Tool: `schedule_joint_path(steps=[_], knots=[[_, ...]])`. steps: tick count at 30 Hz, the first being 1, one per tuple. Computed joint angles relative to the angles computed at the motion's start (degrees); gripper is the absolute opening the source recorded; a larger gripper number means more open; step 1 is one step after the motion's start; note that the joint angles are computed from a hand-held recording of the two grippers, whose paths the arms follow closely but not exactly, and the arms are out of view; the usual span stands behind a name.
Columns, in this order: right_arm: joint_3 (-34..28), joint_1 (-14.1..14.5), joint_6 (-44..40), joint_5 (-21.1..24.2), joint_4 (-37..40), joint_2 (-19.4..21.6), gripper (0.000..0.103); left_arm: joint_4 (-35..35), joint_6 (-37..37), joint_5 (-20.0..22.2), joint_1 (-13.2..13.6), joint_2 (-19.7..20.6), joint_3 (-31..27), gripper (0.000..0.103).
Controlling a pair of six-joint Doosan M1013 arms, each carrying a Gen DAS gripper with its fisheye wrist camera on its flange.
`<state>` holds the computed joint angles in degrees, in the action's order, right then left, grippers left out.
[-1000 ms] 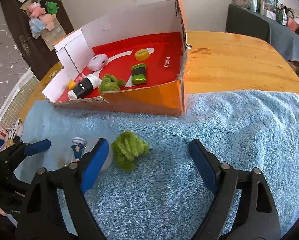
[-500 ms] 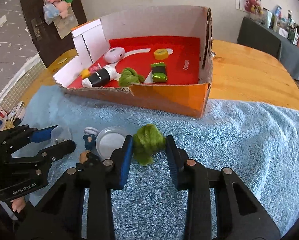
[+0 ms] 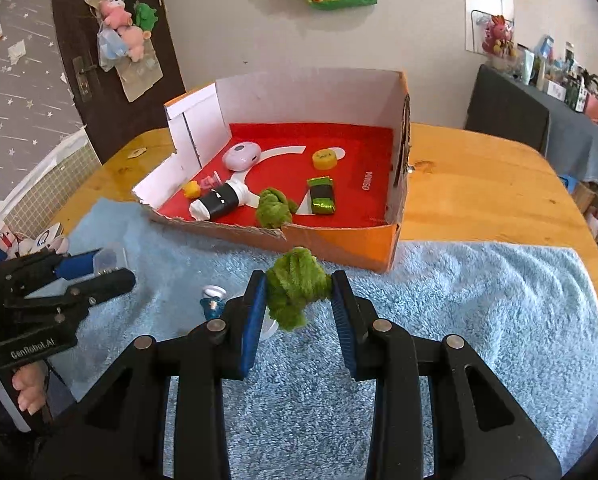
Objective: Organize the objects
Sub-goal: 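Close the left tool on the clear plastic box while the right tool grasps the green fuzzy ball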
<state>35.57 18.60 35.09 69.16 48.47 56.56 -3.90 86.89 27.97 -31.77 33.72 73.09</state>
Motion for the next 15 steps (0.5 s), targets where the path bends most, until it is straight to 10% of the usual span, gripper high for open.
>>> schedule_joint_path(steps=[15], knots=[[-0.81,0.22,0.2,1.59,-0.2,0.34,0.031,0.54,-0.96,-0.99,0.61,-0.59,0.41,0.043]])
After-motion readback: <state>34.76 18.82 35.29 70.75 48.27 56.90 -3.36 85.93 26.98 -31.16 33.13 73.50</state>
